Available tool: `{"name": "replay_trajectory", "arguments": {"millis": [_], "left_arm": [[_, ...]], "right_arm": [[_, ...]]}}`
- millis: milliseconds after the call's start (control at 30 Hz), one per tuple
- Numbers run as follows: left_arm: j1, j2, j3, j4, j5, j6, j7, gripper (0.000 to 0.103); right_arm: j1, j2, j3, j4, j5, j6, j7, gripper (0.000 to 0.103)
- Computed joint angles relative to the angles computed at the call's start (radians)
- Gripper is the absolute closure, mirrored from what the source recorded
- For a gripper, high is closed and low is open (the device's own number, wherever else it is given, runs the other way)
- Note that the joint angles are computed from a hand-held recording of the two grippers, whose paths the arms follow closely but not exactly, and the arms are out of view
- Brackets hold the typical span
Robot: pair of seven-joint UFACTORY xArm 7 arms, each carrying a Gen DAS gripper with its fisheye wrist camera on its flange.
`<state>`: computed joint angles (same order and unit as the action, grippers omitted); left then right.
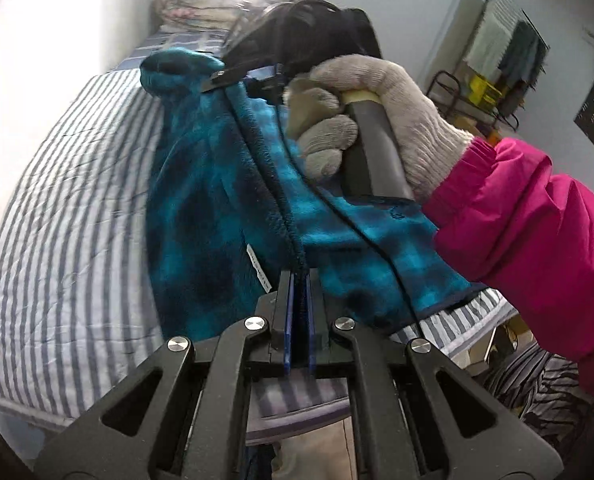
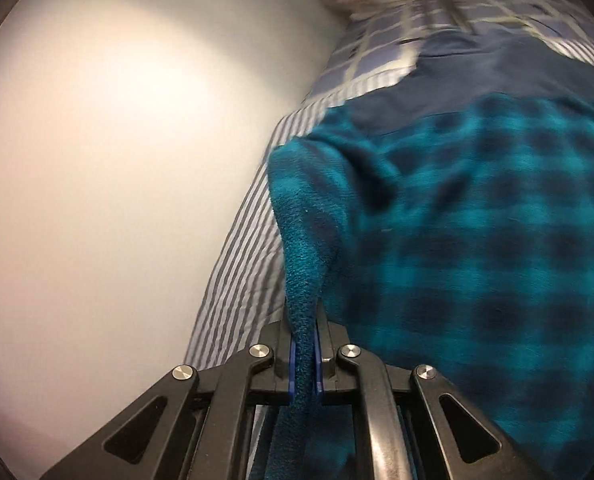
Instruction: Fold large clothes
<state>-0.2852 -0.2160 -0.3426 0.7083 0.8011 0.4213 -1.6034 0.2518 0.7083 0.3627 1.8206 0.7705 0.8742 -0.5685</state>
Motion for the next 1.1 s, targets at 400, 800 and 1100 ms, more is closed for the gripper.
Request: {"name": "replay_trajectory", "arguments": {"millis": [400,800,1100], "left_arm": [[-0.086,0.168,0.079,0.109,-0.051,-0.001,0.130,0.100],[-0.095,0.122,0.126,0.020,-0.223,-0.195,0.285,0.084],[0.049,-0.201,0.020,-0.207,-0.285,-0.221,0.235,0.077]], "right_arm": [[-0.114,0.070,-0.019,-0.086,0.129,-0.004,0.060,0.099],[-0.110,0.010,-0.029,-0.101,0.044,-0.013,0.069,0.077],[-0.169,-0.333,-0.076,-0.371,0.046,0.022,-0.161,0.074]]}}
